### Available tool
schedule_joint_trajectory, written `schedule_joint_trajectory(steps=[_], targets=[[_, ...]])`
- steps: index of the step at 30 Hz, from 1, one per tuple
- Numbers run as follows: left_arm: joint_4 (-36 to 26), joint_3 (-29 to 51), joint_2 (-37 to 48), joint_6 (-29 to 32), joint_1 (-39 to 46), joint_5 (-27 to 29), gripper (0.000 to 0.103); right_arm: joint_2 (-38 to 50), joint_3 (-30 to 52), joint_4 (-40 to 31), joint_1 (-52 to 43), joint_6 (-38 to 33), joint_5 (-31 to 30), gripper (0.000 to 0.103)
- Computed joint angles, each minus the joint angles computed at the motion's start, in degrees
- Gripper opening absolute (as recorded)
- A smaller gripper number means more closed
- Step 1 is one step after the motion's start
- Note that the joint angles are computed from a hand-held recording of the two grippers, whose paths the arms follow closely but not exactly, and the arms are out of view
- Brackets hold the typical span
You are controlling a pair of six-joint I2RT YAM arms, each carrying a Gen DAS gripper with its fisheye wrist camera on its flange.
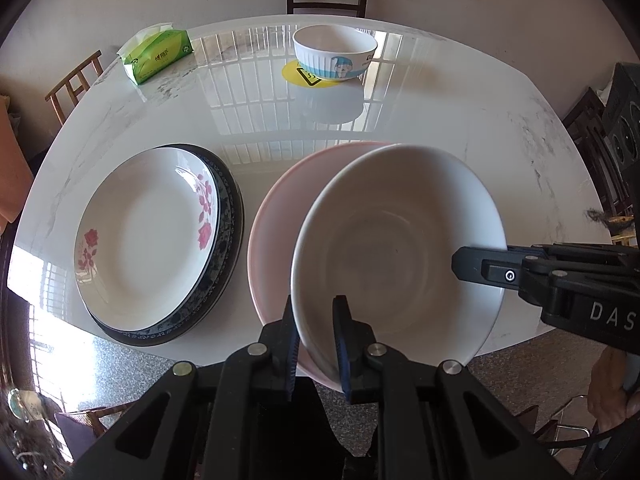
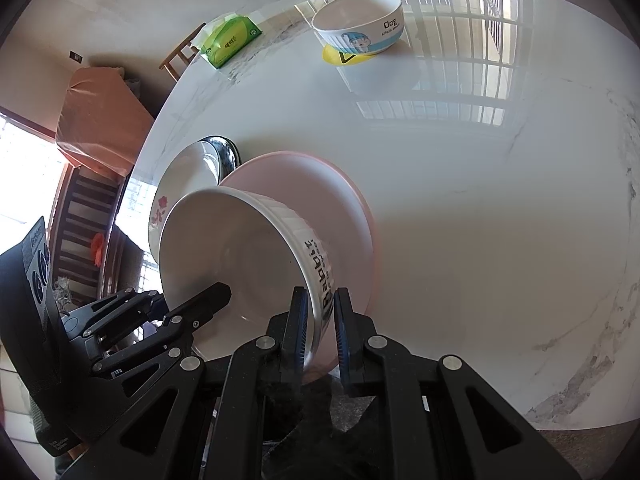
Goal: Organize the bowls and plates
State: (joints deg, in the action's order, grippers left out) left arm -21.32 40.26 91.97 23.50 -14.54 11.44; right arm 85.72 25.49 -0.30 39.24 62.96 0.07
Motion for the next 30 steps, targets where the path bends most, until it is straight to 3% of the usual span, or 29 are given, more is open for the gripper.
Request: schedule_joint_trajectory(steps=[16, 28, 30], targets=[[-1.28, 0.84, 0.51, 0.58, 1.01, 1.35, 0.020, -0.54, -0.89, 0.95, 0.40, 0.90, 1.20, 0.015], [-1.35, 1.05, 0.59, 0.68, -0.31, -0.59, 0.021, -1.33, -2.22, 2.53, 0.21, 1.65, 1.16, 0.016], [-0.95, 0.71, 0.11, 0.93, -0.90, -1.39, 0.025, -1.45, -2.51, 2.95, 0.17, 1.88, 1.13, 0.016]])
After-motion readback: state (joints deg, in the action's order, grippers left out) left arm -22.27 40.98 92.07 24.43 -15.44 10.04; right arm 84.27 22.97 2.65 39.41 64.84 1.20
